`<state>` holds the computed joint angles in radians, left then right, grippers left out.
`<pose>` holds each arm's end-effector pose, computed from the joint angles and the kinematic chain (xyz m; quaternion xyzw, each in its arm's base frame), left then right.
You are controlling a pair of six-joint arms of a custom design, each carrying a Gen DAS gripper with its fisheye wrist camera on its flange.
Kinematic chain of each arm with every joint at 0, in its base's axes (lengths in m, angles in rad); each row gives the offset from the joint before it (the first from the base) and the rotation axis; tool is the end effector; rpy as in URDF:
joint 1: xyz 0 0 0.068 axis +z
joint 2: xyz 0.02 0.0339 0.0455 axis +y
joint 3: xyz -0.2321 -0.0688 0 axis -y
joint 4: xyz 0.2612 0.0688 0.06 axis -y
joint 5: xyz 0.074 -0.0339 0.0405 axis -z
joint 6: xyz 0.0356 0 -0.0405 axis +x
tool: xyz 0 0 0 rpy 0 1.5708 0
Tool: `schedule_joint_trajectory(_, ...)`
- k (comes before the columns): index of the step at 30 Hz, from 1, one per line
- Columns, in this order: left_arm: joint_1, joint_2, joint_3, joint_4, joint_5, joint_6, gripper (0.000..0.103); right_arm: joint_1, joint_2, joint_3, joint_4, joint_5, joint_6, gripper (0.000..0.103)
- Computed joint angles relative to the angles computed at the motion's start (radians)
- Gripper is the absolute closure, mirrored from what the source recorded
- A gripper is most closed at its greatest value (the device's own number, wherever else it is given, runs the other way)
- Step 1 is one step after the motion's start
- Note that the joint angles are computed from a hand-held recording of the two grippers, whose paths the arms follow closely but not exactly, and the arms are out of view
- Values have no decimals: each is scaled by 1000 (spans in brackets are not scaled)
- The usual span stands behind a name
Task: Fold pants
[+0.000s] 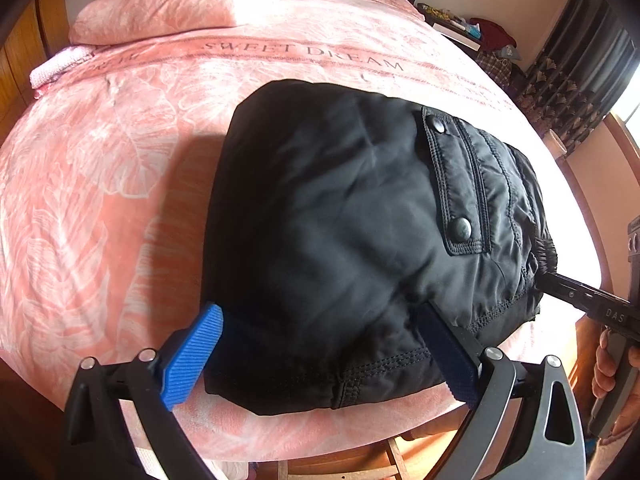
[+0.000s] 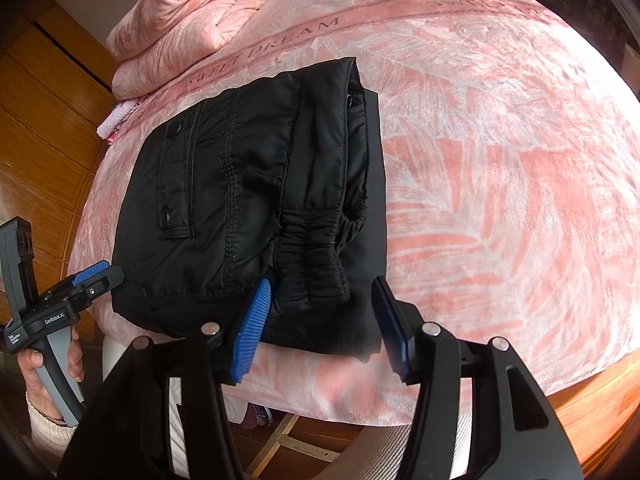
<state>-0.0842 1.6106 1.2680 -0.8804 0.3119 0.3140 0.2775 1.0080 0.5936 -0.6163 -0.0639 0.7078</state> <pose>0.3301 -0.0388 0.2128 0.2188 0.9484 -0.1324 0.1873 0.2069 0.0613 0.1656 0.1973 0.9429 0.1532 0.2204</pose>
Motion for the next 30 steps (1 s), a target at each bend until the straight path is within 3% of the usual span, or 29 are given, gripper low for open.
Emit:
schedule_joint_trajectory(7,1,-106,1,14,12,18,4,-88,-120,-26,-28,-29,-24,25)
schedule_joint_trajectory(14,13,-82,72,-14,74,40,4,-226,-21,-38,102,-158,-77,18)
schedule_joint_trajectory(23,36,113,194,-60,118,107,4,-292,168,-40,257,-297,-109,13)
schedule_joint_trajectory(30,149,500,545,-304,220,162,4,-347,230,-55,335,-405,-156,11)
